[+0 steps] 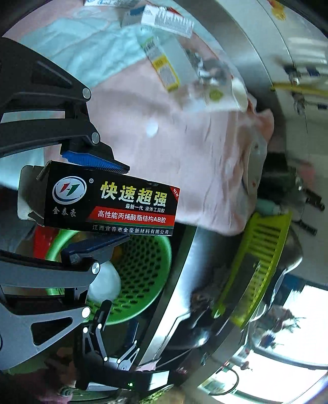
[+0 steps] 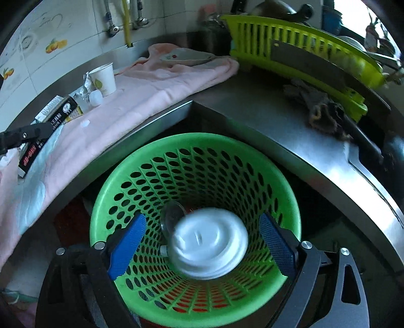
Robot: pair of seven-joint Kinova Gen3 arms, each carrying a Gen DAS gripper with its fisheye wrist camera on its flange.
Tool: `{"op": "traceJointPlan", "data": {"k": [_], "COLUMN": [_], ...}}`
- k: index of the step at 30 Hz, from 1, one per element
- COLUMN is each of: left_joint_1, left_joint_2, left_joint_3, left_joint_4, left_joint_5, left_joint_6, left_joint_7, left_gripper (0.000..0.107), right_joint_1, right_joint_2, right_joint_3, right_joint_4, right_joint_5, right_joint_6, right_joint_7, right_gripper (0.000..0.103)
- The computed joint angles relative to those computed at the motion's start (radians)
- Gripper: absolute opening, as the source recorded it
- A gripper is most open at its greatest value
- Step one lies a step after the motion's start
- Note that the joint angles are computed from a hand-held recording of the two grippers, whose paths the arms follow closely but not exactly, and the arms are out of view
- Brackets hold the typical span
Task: Collect trash
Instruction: 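Drop the white lid into the basket with the right tool while the left tool grasps the glue box, then carry the black glue box over the basket and open the left tool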
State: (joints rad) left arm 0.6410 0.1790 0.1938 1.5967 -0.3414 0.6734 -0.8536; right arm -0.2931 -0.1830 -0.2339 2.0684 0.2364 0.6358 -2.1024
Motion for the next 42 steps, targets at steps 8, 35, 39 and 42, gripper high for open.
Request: {"op": "traceJointPlan", "data": {"k": [8,35,39,42], "left_joint_1": [0.064,0.210,0.207,0.192], "left_joint_2": [0.095,0.201,0.145,0.108], "left_joint_3": [0.014,-0.054,-0.066,-0.063], "left_joint_4": [-0.085,-0.199,-0.145,-0.107], "left_joint_5": [0.031,0.067,0.016,-0.023], "left_joint_6": [0.019,0.080,0.081,0.088], "left_joint_7": [-0.037,-0.094,-0.028,0.024], "left_gripper": [0.047,0.071,0.071,0.071], "right_joint_1": [0.033,0.141,0.129,0.111], "right_joint_2": [-0.085,-0.222,-0.203,-0.171], "right_joint_3": [0.011,0.010,-0.009,-0.029], "right_joint_4": [0.021,0.065,0.052,0.030], "right_joint_5": [-0.022,-0.113,-0.118,-0.117], "right_joint_6": [0.016,0.009,-0.003,-0.013], "right_joint_7": [0.028,0.105,0.106,0.104], "right_gripper": [0.089,0.089,0.089,0.089]}}
